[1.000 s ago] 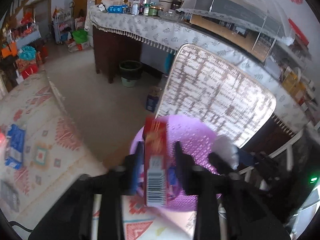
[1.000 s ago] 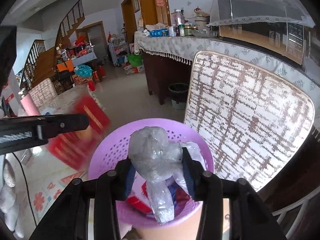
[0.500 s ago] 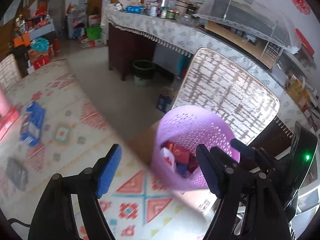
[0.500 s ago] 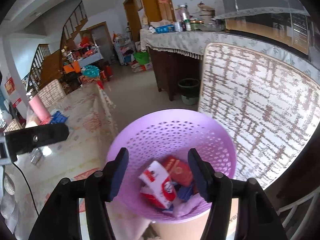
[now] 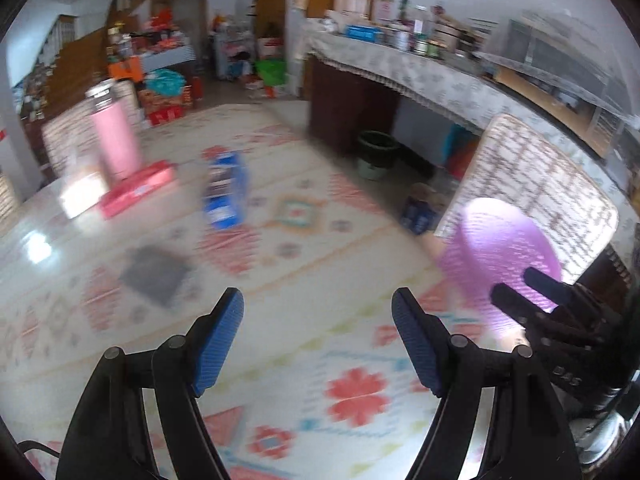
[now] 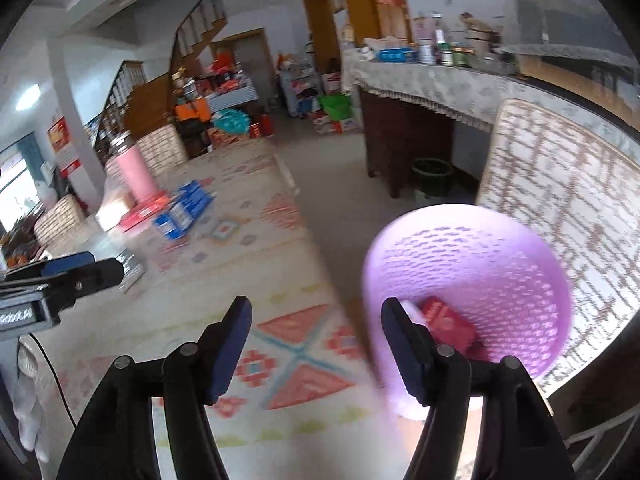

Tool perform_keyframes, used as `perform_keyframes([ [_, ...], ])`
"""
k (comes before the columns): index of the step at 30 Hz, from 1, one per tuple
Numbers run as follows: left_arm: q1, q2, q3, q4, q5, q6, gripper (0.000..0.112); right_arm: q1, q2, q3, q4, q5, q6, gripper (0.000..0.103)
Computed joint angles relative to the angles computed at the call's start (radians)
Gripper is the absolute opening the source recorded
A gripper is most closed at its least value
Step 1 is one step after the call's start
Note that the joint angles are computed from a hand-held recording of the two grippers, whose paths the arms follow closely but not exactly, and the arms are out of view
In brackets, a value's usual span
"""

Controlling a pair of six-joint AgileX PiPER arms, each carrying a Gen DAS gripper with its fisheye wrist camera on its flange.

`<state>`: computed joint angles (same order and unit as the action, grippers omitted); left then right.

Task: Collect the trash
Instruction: 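Return both tools to the table, then grasp the blue box with the right tool while the left tool reaches toward the dark card box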

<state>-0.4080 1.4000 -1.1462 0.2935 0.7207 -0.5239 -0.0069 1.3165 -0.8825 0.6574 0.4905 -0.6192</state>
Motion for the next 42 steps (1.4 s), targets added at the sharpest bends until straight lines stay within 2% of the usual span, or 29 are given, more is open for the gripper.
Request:
perform_keyframes([
  [4, 0.14, -0.053, 0.091, 0.02, -0.015, 0.014, 0.076, 0.136, 0.0, 0.016, -0.058, -0.054, 0.098, 0.075],
  [7, 0.226, -0.041, 0.119, 0.096, 0.001, -0.019, 0.076, 0.238, 0.023, 0.021, -0.1, -0.101, 0.179, 0.076],
  [8, 0.27, -0.034, 0.125, 0.075, -0.008, 0.013, 0.076, 0.261, 0.033, 0.02, -0.105, -0.112, 0.194, 0.076],
  [12, 0.405, 0.037, 0.094, -0.061, -0.013, 0.159, 0.076, 0.337, 0.081, 0.012, -0.134, -0.153, 0.256, 0.076],
  [16, 0.544, 0.156, 0.007, -0.317, -0.005, 0.368, 0.076, 0.362, 0.114, 0.008, -0.082, -0.17, 0.228, 0.076],
  [20, 0.623, 0.273, -0.105, -0.495, 0.032, 0.45, 0.076, 0.346, 0.154, 0.006, 0.034, -0.164, 0.117, 0.076],
  [24, 0.652, 0.371, -0.205, -0.555, 0.071, 0.442, 0.079, 0.304, 0.19, -0.005, 0.167, -0.118, -0.003, 0.076],
  [27, 0.64, 0.407, -0.258, -0.532, 0.075, 0.391, 0.081, 0.282, 0.199, -0.005, 0.259, -0.096, -0.09, 0.076],
  [32, 0.594, 0.467, -0.336, -0.473, 0.083, 0.307, 0.089, 0.283, 0.211, -0.01, 0.279, -0.073, -0.125, 0.076],
  [38, 0.42, 0.547, -0.425, -0.089, 0.158, 0.048, 0.095, 0.276, 0.211, -0.008, 0.313, -0.061, -0.165, 0.077],
  [39, 0.409, 0.538, -0.406, -0.069, 0.138, 0.027, 0.095, 0.273, 0.214, -0.009, 0.319, -0.057, -0.168, 0.077],
  [41, 0.41, 0.528, -0.393, -0.076, 0.127, 0.02, 0.089, 0.269, 0.216, -0.009, 0.324, -0.052, -0.171, 0.077],
  [42, 0.409, 0.514, -0.377, -0.067, 0.118, 0.012, 0.073, 0.268, 0.219, -0.011, 0.325, -0.048, -0.172, 0.077],
])
